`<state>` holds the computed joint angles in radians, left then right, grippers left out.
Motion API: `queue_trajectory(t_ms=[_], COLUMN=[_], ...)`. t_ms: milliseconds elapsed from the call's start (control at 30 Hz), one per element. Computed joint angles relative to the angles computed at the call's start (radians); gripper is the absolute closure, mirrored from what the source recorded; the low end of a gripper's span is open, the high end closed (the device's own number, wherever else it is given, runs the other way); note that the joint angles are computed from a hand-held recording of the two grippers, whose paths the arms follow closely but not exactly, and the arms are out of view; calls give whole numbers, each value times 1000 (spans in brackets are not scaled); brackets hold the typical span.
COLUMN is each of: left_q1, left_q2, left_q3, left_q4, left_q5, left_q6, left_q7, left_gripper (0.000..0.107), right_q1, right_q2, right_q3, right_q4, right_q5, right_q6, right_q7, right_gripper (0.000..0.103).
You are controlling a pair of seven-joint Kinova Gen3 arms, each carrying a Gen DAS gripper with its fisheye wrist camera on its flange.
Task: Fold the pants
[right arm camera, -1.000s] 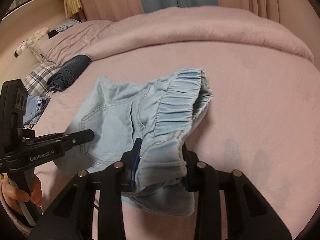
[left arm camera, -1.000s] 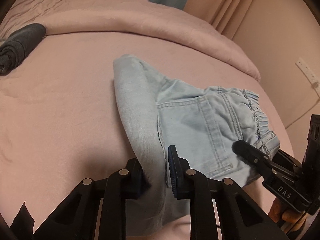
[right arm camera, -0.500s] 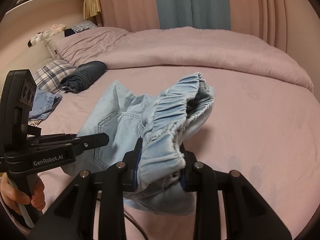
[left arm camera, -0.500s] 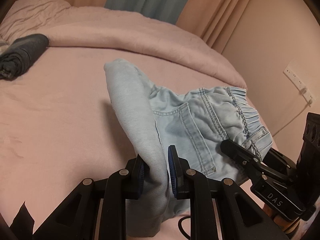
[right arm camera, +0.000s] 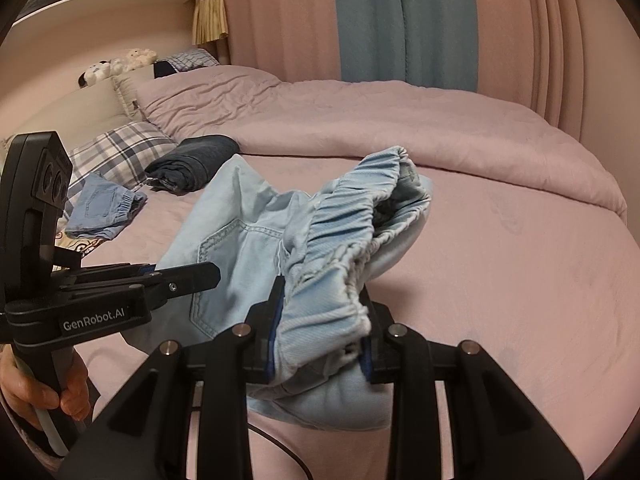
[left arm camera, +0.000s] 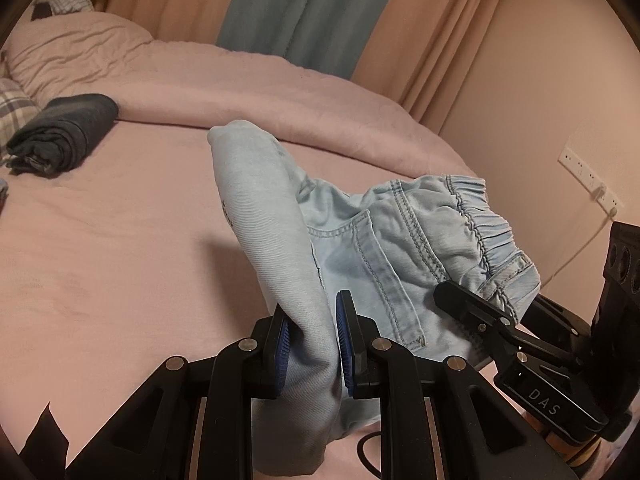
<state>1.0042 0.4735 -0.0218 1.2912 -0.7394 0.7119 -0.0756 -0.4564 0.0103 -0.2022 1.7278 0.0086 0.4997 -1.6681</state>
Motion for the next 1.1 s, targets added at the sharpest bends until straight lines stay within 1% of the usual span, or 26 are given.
queue_trajectory(t_ms=[167,267,367,500,667,800,967,1100], left_q1=[31,34,45,50,44,38,35,25], left_q2=[-22,-25,-38,-50,-64,-69,-71,-73], left_q3=[-17,-12,-9,5,27,40,49,53], left_q4=[42,46,62,72,82,82,81,85], left_q5=[-53,-77,-110,-149,-182,-201,-224,-234], left_q6=[1,7,17,37,53,61,69,62], left_q7=[69,93,123,154,176,183,190,189], left_gripper=[88,88,88,88,88,88,88,88], right_q1=[-12,-16,-13,-15,-16,-15,-12,-7], right_q2=[-14,-22,-26,-31,-45,-67,-70,-75], right_q3=[-10,-13,-10,-14,-17,-11,-2,0], right_q4=[0,2,1,-1,18,45,39,40], right_q5=[19,21,-3,-4,-15,-38,-81,-97], right_q6=[0,-1,-1,-7,-23,-39,-35,-45], right_q7=[-8,-2,32,37,48,93,151,171], right_gripper=[73,73,73,73,73,73,73,73])
